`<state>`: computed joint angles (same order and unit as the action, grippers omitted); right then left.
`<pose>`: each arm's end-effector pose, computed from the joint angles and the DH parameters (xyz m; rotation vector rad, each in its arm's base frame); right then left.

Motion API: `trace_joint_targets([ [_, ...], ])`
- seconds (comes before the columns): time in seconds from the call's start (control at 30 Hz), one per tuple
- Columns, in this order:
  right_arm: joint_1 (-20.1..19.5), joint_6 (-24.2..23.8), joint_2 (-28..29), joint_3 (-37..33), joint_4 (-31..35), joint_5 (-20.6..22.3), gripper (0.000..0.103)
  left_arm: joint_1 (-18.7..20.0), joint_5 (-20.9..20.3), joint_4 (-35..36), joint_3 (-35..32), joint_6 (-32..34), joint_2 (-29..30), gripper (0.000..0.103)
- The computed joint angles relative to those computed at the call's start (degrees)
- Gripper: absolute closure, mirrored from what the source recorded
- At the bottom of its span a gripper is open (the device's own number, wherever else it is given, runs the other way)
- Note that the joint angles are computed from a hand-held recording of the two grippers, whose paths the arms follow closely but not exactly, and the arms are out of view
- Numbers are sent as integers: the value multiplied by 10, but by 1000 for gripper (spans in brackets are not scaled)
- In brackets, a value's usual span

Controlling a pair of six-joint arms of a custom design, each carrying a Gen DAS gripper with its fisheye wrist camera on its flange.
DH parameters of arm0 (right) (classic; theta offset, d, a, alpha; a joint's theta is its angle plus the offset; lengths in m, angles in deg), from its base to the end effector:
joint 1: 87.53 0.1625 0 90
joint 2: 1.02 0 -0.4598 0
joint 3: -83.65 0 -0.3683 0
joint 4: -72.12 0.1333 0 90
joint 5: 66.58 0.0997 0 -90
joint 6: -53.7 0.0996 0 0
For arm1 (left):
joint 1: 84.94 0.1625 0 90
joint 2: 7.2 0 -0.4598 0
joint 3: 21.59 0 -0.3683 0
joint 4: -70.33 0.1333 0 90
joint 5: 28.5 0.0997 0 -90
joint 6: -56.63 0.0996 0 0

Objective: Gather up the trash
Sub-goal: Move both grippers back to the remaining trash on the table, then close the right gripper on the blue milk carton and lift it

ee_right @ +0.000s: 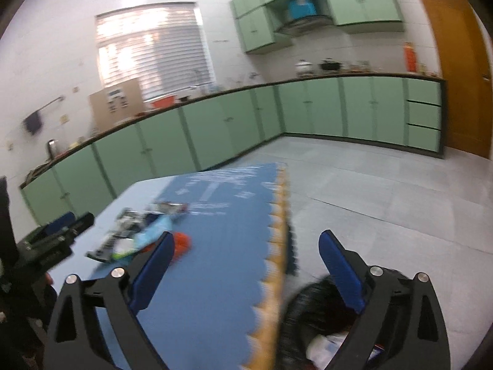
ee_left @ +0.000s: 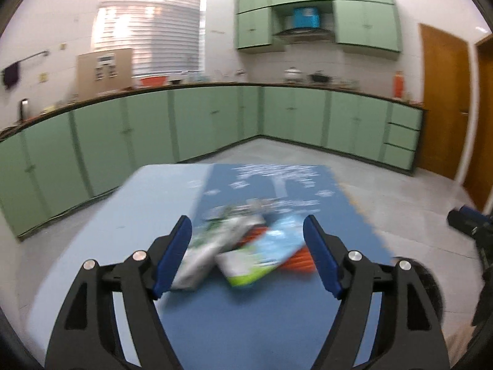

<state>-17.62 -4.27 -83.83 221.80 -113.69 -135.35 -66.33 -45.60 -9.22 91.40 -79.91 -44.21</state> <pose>0.0206 -0.4368 0.3098 1.0757 -2.5475 1.1155 -0.3378 -0.3548 -0.0194 0.0679 1.7790 -1.3800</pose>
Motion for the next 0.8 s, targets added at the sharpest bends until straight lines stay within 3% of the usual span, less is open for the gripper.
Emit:
trace_joint_targets([
  [0.1, 40, 10, 39, 10, -30, -17, 12, -6, -40, 53, 20, -68, -20, 30],
  [0.37, 121, 59, 154, -1, -97, -90, 26, -14, -77, 66, 62, -116, -53, 30],
  [0.57, 138, 67, 206, 1, -153, -130, 27, -2, -69, 33, 81, -102, -65, 30],
  [0.8, 153, 81, 237, -42, -105, -164, 35, 8, -58, -1, 98, -91, -73, 30],
])
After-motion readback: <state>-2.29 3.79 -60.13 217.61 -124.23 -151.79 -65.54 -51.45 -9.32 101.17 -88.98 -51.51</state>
